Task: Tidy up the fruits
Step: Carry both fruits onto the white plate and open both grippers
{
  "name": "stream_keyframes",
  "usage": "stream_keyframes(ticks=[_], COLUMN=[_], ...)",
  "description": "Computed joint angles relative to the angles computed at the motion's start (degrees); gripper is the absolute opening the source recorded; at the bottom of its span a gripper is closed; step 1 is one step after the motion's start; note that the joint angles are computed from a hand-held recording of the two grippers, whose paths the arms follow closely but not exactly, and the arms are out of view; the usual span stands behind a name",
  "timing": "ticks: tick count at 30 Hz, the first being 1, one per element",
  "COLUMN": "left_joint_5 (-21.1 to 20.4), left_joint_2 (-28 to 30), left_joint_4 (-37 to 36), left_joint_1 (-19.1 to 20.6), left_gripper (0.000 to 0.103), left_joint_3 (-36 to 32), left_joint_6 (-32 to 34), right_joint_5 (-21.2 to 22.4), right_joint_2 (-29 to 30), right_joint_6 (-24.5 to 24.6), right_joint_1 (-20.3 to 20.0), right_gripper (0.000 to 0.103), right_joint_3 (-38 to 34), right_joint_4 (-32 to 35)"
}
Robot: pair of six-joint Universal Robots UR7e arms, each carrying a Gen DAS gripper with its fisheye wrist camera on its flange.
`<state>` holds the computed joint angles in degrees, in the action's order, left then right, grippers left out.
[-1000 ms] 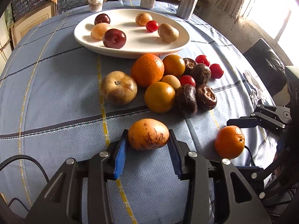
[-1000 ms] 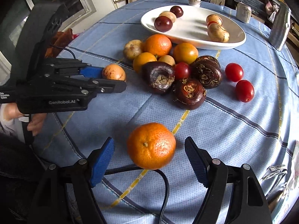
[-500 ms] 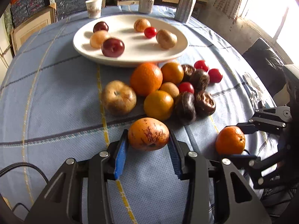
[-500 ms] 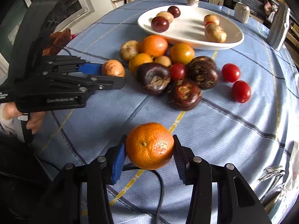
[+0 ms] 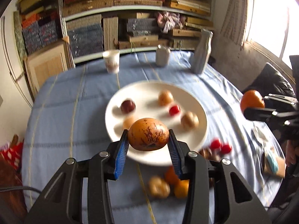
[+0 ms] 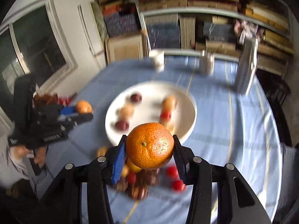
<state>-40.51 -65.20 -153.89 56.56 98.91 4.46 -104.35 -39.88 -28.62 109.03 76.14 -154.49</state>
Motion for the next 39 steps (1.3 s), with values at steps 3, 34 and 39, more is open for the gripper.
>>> stream_keyframes(ticks=[3,34,39], left_joint_5=[-0.7,-9.2,-8.2], left_joint_2=[2.8,25.5,24.7], left_joint_4=[0.1,20.9,18.9], left_joint_1=[1.3,11.8,11.4], left_gripper=[0.040,0.051,0.065], left_joint_3=[-3.8,-37.6,-36.2], left_joint_6=[1.1,-0.9,-0.7], right_joint_5=[0.4,-2.0,-1.6], right_joint_2=[3.8,18.6,17.5], right_joint_6=[-0.1,-1.9,-2.2], right_joint_1=[-0.2,-1.5,-1.2], right_gripper=[0.048,0.049,0.057], right_joint_3=[-6.0,-19.3,-17.6], right_joint_4=[2.6,17.3,15.4])
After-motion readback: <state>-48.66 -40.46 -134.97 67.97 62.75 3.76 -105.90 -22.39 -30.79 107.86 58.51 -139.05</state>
